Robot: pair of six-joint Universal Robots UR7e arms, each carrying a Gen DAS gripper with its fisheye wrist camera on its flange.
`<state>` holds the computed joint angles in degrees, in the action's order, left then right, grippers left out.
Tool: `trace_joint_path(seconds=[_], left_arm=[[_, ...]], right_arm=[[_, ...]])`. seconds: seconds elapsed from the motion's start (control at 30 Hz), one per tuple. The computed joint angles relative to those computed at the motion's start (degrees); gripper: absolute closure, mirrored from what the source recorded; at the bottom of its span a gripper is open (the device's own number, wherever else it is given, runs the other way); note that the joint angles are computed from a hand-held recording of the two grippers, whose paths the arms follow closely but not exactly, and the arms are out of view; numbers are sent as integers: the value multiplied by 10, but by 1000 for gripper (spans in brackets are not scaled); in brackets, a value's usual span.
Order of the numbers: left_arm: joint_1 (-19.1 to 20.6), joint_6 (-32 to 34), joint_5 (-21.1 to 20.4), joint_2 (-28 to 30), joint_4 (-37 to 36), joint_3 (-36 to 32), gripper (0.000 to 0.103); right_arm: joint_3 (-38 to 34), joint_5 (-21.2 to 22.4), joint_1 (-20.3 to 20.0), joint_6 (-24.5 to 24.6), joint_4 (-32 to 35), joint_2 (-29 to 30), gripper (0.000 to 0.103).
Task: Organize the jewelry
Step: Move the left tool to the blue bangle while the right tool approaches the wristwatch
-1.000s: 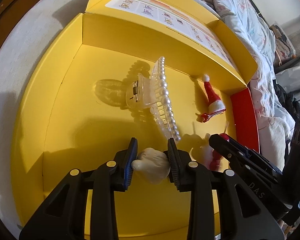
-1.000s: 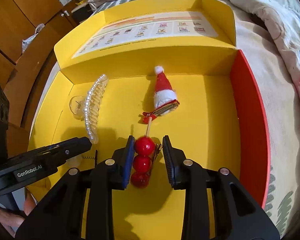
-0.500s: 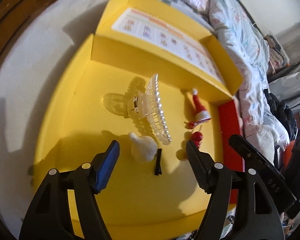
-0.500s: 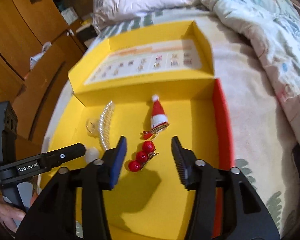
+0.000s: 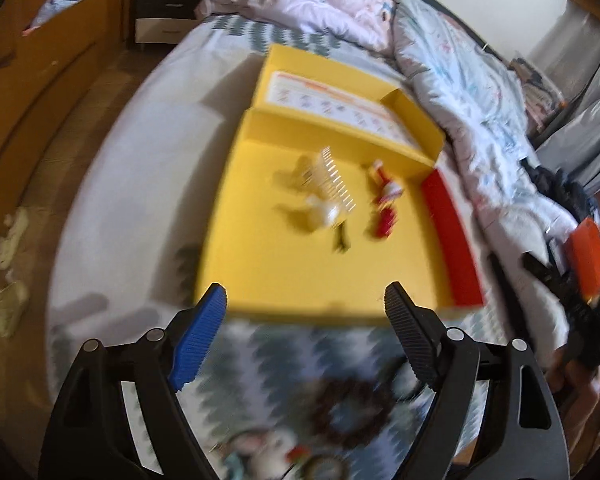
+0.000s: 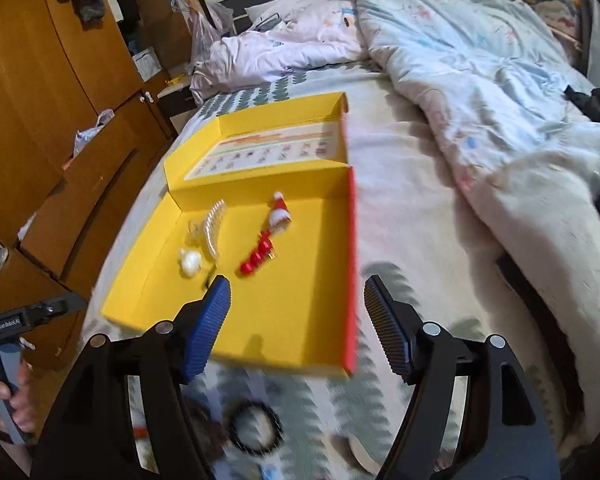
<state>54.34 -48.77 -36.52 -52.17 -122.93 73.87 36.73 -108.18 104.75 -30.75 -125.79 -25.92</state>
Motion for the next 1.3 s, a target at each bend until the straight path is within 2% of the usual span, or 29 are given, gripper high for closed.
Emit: trace_joint_path(seconds=[0.1, 0.23, 0.33, 0.4, 0.47, 0.57, 0.67, 0.77, 0.87, 1.0, 1.13, 1.3], left_arm=[[-18, -33, 23, -28, 11, 58, 23], [-38, -85, 32, -54, 47, 119, 23], [-48, -143, 39, -64, 102, 148, 21], [-56, -186, 49, -73, 135, 167, 21], [-59, -211, 53, -84, 151, 184, 21], [-58, -256, 52, -100, 185, 202, 21], [-50, -281, 29, -113, 194, 214, 21], [-46, -307, 16, -118, 212, 221, 21], [-41, -279, -4, -118, 180, 228, 21], [-31, -289, -16, -109, 206, 214, 21], [-25, -301, -24, -105, 225, 206, 21], [-17, -294, -33, -92, 231, 193, 21]], right_arm=[[87, -13, -6, -19, -43, -53, 31], [189, -20, -19, -30, -88, -120, 30], [259, -52, -27, -38, -125, -163, 22], [303, -74, -34, -46, -166, -190, 22], [322, -77, -49, -33, -153, -209, 19], [332, -83, -68, -6, -122, -224, 19], [338, -110, -73, -14, -117, -224, 19], [333, -115, -70, -18, -97, -218, 19], [328, -130, -63, -48, -93, -207, 15], [313, -192, -54, -91, -118, -178, 15], [284, -196, -58, -79, -87, -163, 15], [264, -220, -56, -88, -76, -142, 15]])
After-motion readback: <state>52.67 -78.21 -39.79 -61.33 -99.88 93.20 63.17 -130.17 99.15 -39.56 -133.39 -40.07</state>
